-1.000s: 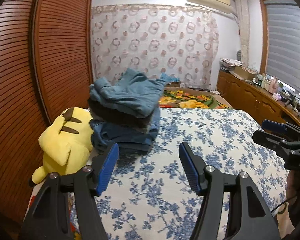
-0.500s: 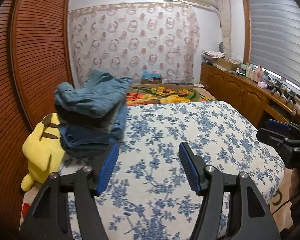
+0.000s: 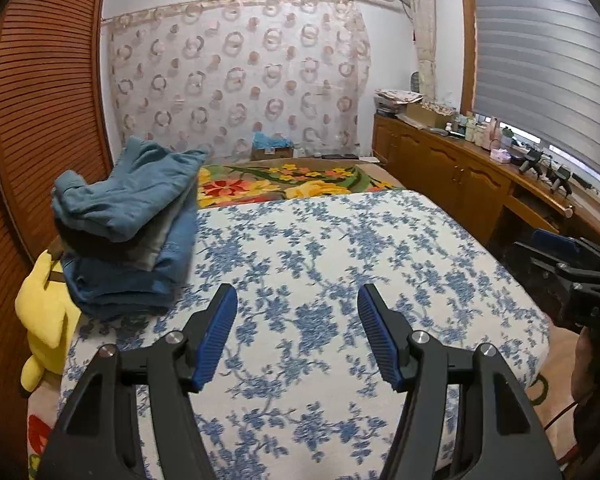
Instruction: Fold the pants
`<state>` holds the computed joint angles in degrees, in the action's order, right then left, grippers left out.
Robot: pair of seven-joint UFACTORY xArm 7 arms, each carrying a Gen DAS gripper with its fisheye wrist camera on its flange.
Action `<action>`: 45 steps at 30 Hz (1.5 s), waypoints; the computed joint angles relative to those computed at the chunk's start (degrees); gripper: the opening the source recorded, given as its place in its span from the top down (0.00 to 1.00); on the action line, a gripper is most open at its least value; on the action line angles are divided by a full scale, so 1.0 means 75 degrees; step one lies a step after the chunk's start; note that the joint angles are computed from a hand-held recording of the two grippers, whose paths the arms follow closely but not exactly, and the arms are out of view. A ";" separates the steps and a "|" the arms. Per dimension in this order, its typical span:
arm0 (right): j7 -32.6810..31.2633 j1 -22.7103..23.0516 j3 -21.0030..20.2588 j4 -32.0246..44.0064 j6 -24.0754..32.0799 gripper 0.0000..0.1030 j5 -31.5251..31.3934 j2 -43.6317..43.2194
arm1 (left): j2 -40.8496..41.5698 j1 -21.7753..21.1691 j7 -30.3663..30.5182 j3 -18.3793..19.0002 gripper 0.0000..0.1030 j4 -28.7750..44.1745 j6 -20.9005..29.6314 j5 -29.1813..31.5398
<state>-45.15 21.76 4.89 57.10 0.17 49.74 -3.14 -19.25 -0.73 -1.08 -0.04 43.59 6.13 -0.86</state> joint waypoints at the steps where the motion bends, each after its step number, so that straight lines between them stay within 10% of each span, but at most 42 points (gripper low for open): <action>1: 0.0045 -0.0016 0.0005 -0.0010 -0.0034 0.16 -0.0044 -0.0008 | -0.0004 0.0011 -0.0035 -0.0037 0.39 0.0033 0.0010 0.0011; 20: 0.0542 0.1427 -0.1184 -0.0307 -0.0929 0.16 -0.0681 -0.0804 | -0.0734 0.0333 -0.0453 -0.0309 0.39 0.0163 0.0035 0.0373; 45: 0.2878 0.1348 -0.1368 -0.0660 -0.1106 0.16 -0.3208 -0.0891 | -0.0848 0.0271 -0.0422 -0.0213 0.39 0.0093 0.0040 0.0381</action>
